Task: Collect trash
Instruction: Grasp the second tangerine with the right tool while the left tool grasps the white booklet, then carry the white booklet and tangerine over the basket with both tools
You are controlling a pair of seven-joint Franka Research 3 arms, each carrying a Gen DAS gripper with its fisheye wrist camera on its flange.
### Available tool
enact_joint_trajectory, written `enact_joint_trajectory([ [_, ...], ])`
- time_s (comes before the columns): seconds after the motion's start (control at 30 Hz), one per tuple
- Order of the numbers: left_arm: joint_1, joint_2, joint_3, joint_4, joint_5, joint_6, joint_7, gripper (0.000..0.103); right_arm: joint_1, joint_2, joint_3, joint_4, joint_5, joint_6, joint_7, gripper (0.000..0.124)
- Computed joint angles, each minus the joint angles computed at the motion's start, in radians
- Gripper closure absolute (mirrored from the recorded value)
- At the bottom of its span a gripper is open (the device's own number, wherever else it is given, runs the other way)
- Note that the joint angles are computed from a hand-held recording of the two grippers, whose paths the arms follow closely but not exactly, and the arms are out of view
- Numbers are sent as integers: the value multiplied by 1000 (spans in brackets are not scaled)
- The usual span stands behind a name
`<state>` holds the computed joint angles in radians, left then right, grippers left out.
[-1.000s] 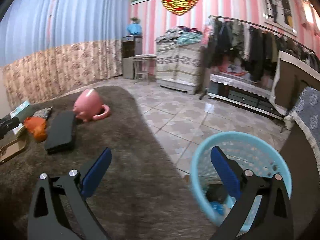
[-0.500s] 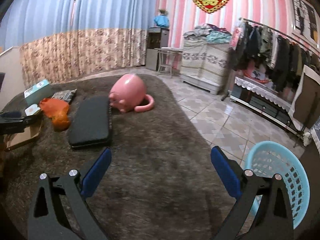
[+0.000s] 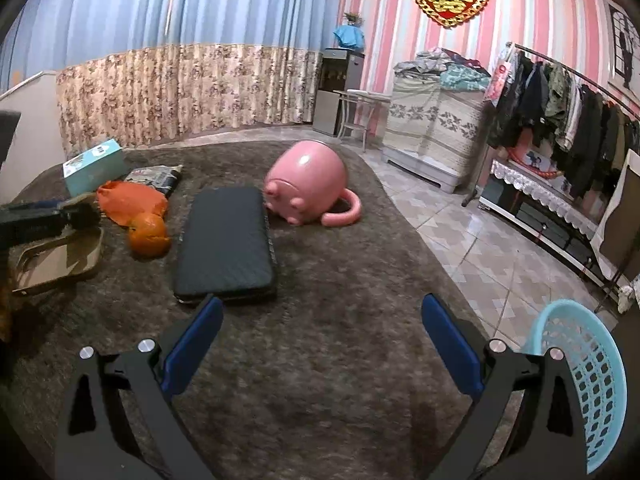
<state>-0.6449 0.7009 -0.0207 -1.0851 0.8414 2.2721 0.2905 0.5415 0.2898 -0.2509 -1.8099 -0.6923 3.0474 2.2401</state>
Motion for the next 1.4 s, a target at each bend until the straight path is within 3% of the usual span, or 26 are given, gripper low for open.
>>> enact_joint_trajectory([
  [0.07, -2, -15, 12, -17, 24, 9, -14, 45, -20, 10, 33, 14, 39, -4, -43, 27],
  [0.27, 33, -64, -9, -93, 32, 88, 19, 83, -60, 47, 113, 58, 219, -25, -209, 27],
  [0.37, 30, -90, -6, -128, 57, 103, 11, 86, -39, 65, 107, 81, 265, -35, -252, 27],
  [0.43, 18, -114, 1, -153, 92, 94, -3, 90, -53, 74, 139, 95, 321, -42, -317, 27],
  [0.57, 2, -181, -1, -222, 171, 53, -39, 94, -71, 106, 205, 145, 427, -62, -456, 27],
  [0.7, 19, -278, -28, -339, 235, 13, -100, 96, -56, 156, 228, 219, 503, -97, -551, 29],
  [0.83, 61, -407, -57, -503, 290, 14, -212, 95, -50, 225, 256, 330, 576, -182, -632, 44],
  [1.0, 124, -479, -106, -596, 314, 8, -276, 95, -43, 315, 275, 475, 643, -277, -697, 56],
  [1.17, 169, -497, -156, -611, 328, -15, -296, 96, -24, 415, 270, 644, 674, -406, -739, 85],
  [1.4, 162, -494, -190, -559, 370, -38, -288, 96, -60, 288, 292, 450, 739, -243, -781, 93],
])
